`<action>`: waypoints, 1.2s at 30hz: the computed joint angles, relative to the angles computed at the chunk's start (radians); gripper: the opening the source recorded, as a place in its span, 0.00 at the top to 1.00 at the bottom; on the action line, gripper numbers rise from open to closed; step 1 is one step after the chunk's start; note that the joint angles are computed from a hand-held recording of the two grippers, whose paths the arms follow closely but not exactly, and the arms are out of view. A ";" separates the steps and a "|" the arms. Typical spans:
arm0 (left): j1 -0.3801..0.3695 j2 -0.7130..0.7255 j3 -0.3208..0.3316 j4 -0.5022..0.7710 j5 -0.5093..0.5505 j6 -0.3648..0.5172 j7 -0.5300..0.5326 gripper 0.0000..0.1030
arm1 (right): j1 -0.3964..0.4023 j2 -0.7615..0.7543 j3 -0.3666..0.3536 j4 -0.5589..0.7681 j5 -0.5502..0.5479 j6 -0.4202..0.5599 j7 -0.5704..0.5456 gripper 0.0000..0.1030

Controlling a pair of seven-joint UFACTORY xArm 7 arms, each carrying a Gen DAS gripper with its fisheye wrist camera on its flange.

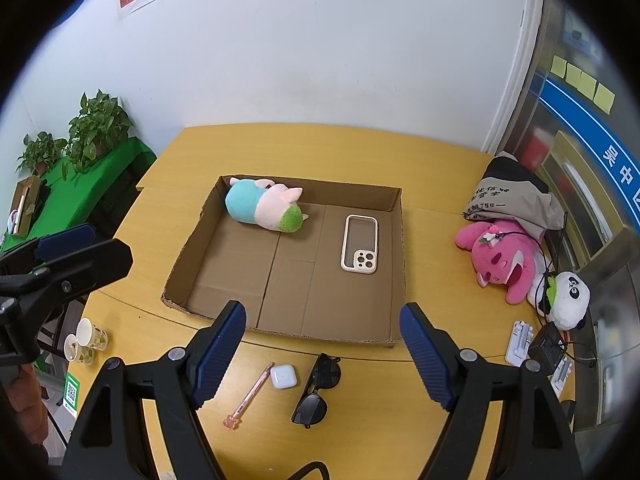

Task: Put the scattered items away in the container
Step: 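Move the right gripper toward the black sunglasses on the desk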

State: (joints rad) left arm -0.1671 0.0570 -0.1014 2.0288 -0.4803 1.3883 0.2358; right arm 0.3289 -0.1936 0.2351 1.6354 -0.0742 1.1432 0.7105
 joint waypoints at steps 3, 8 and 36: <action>0.000 0.003 0.000 0.001 -0.001 0.000 -0.002 0.07 | 0.001 0.004 0.000 0.003 0.001 0.001 -0.001 0.23; -0.001 0.006 -0.002 0.000 0.003 0.003 0.001 0.07 | 0.002 0.013 -0.003 0.010 0.004 0.000 -0.007 0.23; -0.059 -0.143 0.001 -0.613 -0.050 0.046 0.099 0.07 | 0.058 -0.020 -0.068 -0.481 0.454 -0.232 -0.101 0.23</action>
State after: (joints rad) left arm -0.2260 -0.0864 -0.1006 1.4161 -0.5301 1.4343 0.3352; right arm 0.3866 -0.2141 0.1676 1.1545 0.3799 0.9113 0.6092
